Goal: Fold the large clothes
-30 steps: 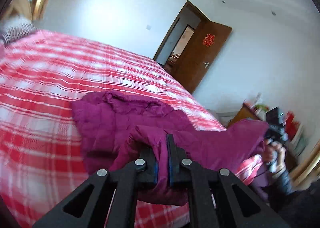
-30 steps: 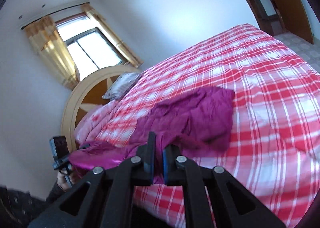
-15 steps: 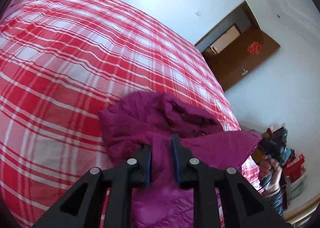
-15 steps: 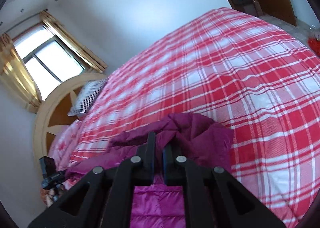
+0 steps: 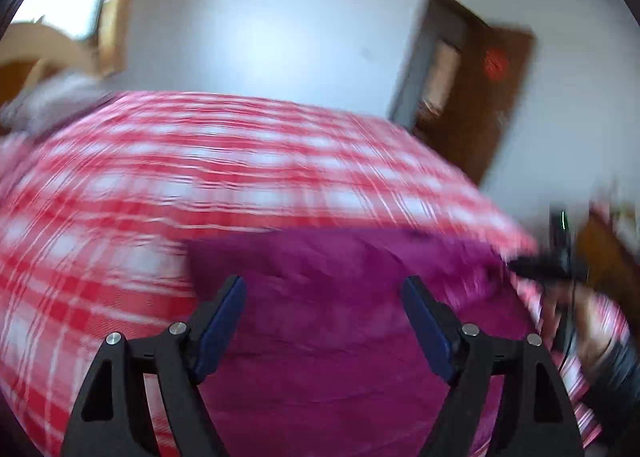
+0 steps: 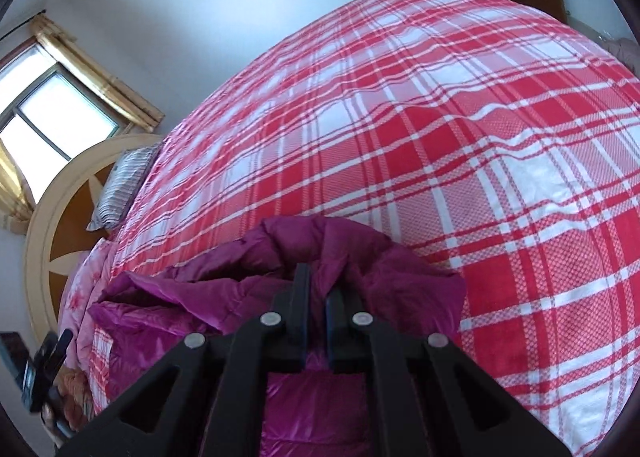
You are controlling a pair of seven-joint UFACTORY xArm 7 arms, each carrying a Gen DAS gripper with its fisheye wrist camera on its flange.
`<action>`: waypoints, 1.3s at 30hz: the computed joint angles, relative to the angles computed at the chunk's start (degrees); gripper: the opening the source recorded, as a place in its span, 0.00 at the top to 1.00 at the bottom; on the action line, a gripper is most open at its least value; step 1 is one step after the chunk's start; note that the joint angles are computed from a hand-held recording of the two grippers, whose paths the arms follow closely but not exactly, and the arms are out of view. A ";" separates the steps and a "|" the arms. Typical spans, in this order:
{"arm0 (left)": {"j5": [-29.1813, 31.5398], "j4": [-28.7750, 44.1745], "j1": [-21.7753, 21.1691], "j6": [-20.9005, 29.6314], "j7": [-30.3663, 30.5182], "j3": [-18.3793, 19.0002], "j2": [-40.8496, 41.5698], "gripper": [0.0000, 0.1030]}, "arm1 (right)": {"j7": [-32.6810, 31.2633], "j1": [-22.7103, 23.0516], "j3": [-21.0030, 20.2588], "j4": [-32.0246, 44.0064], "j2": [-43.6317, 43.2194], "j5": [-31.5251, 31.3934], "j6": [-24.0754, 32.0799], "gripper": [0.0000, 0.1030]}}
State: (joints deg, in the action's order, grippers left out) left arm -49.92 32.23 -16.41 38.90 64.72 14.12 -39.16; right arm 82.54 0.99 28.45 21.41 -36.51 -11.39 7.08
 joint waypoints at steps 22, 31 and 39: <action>7.29 0.15 -13.75 -27.84 -10.46 -2.27 14.44 0.21 | 11.62 -21.45 28.06 24.63 15.60 -29.96 20.29 0.21; 3.75 4.22 -10.36 -26.41 -11.17 -4.58 22.75 0.21 | 14.52 -15.92 21.58 24.75 20.80 -34.34 22.76 0.22; -1.34 5.59 -6.17 -24.90 -8.38 -8.55 25.37 0.17 | 19.23 -11.70 17.56 24.73 23.46 -39.55 22.86 0.21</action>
